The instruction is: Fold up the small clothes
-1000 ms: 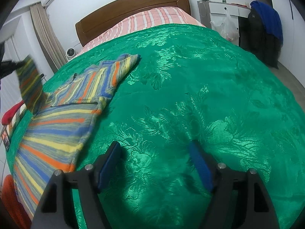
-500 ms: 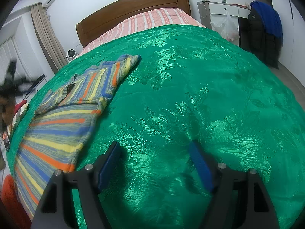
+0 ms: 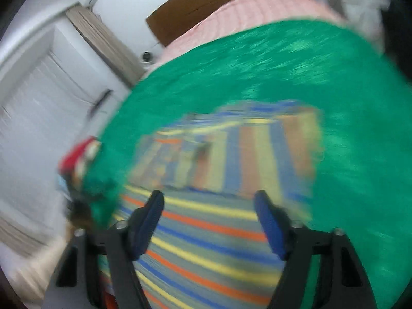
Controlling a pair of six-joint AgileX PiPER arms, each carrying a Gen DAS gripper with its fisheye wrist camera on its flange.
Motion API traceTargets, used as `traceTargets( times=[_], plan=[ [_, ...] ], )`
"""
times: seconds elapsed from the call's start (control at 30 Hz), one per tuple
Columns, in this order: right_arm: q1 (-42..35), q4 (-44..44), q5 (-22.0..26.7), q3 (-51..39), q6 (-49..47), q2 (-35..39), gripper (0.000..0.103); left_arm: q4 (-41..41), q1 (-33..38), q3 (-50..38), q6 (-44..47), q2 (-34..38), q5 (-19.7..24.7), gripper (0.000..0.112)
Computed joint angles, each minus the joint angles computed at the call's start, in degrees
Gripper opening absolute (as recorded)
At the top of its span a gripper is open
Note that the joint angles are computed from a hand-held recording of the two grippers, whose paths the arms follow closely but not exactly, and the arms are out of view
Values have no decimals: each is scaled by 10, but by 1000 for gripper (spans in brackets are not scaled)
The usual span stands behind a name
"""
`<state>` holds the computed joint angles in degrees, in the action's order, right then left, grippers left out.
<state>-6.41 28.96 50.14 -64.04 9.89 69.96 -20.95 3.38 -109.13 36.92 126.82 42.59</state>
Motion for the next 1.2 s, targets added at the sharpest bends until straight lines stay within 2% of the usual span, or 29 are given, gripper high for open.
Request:
traceTargets(
  times=[0.07, 0.13, 0.2, 0.27, 0.3, 0.33, 0.4, 0.53, 0.6, 0.63, 0.67, 0.7, 0.77, 0.83, 0.93, 1.0, 1.03, 1.07, 1.1, 1.13, 1.17, 1.2],
  plan=[
    [9, 32, -25, -42, -11, 97, 48, -65, 25, -14, 26, 18, 21, 101],
    [22, 22, -51, -70, 6, 155, 48, -120, 40, -13, 73, 24, 33, 101],
    [18, 80, -85, -65, -28, 198, 48, -98, 28, 6, 70, 13, 8, 102],
    [31, 87, -88, -85, -7, 236, 44, -86, 18, 11, 63, 13, -7, 102],
    [50, 57, -90, -99, 28, 247, 36, -90, 21, 14, 67, 8, -4, 102],
    [66, 3, -93, -106, 49, 248, 0, -94, 22, 15, 69, 7, -4, 102],
    [91, -111, -85, -129, 90, 229, 2, -107, 26, 31, 84, 1, -11, 102],
    [143, -333, -19, -182, 257, 238, 2, -110, 30, 67, 103, -19, -32, 103],
    [148, -370, 5, -183, 296, 259, 2, -106, 29, 66, 99, -19, -31, 103],
    [140, -354, 9, -180, 284, 267, 5, -103, 29, 68, 96, -20, -32, 103],
    [128, -321, 5, -166, 266, 268, 10, -94, 29, 57, 85, -18, -19, 102],
    [121, -308, -10, -148, 265, 253, 10, -86, 30, 41, 76, -14, -1, 102],
    [121, -323, -32, -111, 282, 203, 13, -80, 33, -7, 60, -2, 52, 101],
    [121, -313, -40, -96, 244, 163, 16, -114, 33, -42, 73, 0, 98, 101],
    [95, -163, -83, -62, 95, 123, 25, -124, 7, -74, 73, -2, 140, 101],
    [72, -51, -76, -63, 9, 140, 26, -129, -21, -85, 71, -6, 148, 101],
    [65, -20, -73, -60, -20, 148, 26, -105, -42, -91, 50, -7, 142, 101],
    [66, -11, -84, -50, -37, 157, 26, -58, -71, -86, 23, -11, 116, 100],
    [70, -22, -77, -56, -34, 170, 26, -1, -96, -77, -10, -11, 88, 98],
    [81, -42, -67, -61, -13, 180, 26, 56, -117, -67, -46, -2, 55, 86],
    [90, -84, -60, -61, 24, 195, 26, 111, -130, -69, -89, 17, 45, 80],
    [96, -116, -60, -52, 63, 205, 23, 143, -138, -82, -124, 29, 57, 80]
  ],
)
